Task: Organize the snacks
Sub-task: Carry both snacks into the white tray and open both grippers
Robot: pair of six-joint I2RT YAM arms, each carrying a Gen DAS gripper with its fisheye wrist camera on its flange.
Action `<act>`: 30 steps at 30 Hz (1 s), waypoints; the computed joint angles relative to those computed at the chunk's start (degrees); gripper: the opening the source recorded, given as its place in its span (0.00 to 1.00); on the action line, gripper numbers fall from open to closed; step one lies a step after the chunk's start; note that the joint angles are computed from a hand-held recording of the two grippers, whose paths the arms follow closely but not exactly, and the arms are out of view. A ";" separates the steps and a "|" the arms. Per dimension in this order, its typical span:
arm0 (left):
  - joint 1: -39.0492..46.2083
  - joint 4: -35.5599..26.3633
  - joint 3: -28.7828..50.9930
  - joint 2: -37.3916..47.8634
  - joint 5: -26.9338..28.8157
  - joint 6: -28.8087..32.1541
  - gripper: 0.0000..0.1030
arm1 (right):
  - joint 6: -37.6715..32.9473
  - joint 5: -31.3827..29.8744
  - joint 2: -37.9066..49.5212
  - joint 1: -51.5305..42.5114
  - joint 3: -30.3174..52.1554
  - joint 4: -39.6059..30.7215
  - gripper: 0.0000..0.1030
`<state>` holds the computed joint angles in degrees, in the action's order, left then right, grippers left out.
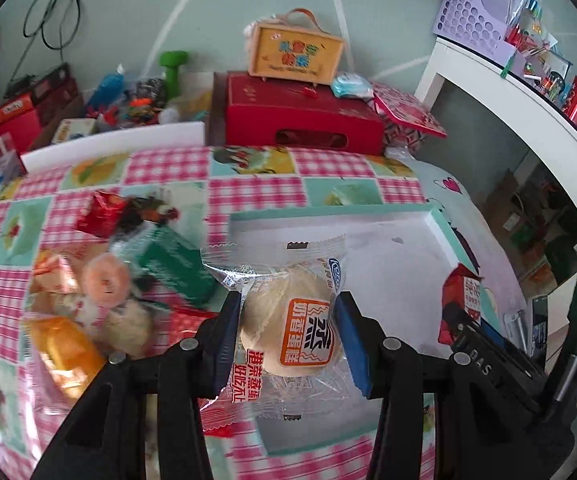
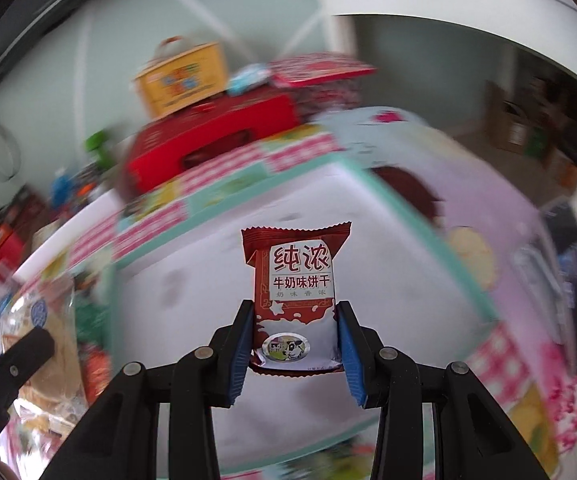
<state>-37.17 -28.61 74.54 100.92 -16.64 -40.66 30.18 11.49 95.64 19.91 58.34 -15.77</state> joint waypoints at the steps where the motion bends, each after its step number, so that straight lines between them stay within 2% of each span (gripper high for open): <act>1: 0.08 0.15 1.23 1.73 0.47 0.24 0.48 | 0.25 -0.09 0.27 -1.21 -0.04 -0.22 0.41; 7: 0.31 2.61 6.14 9.47 1.44 2.93 0.48 | 2.26 1.61 2.06 -5.12 0.07 -2.19 0.41; 13: 0.84 4.20 8.38 13.38 1.74 4.58 0.48 | 2.40 1.85 1.81 -5.80 -0.48 -2.46 0.42; 14: 0.92 4.21 8.37 13.46 1.75 4.58 0.51 | 2.26 2.03 1.87 -5.72 -0.35 -2.59 0.42; 15: 0.94 4.25 8.22 13.28 1.65 4.60 0.64 | 2.21 2.07 1.78 -5.78 -0.31 -2.65 0.42; 17: 0.95 4.33 7.70 12.39 1.19 4.74 0.78 | 2.19 1.69 1.97 -5.79 -0.07 -2.69 0.43; 24: 1.34 0.33 6.80 8.70 -0.50 3.27 0.81 | 1.62 1.87 0.63 -4.98 -0.03 -3.65 0.43; 26: 1.54 -0.80 5.85 7.37 -1.97 2.30 0.87 | 0.67 0.51 0.27 -4.84 0.10 -3.95 0.52; 27: 1.59 -1.28 5.29 6.76 -2.97 1.72 0.89 | 0.23 -0.05 0.26 -4.68 0.27 -4.08 0.71; 28: 1.71 -1.90 4.72 6.19 -4.13 1.02 0.90 | -0.32 -0.30 0.22 -4.24 0.35 -3.89 0.85; 30: 1.93 -3.35 3.88 5.37 -5.77 -0.15 0.96 | -1.17 0.06 0.50 -3.20 0.82 -3.90 0.90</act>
<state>-35.24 -31.96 78.42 106.29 -22.41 -40.81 29.01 11.55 96.14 16.71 59.17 -19.67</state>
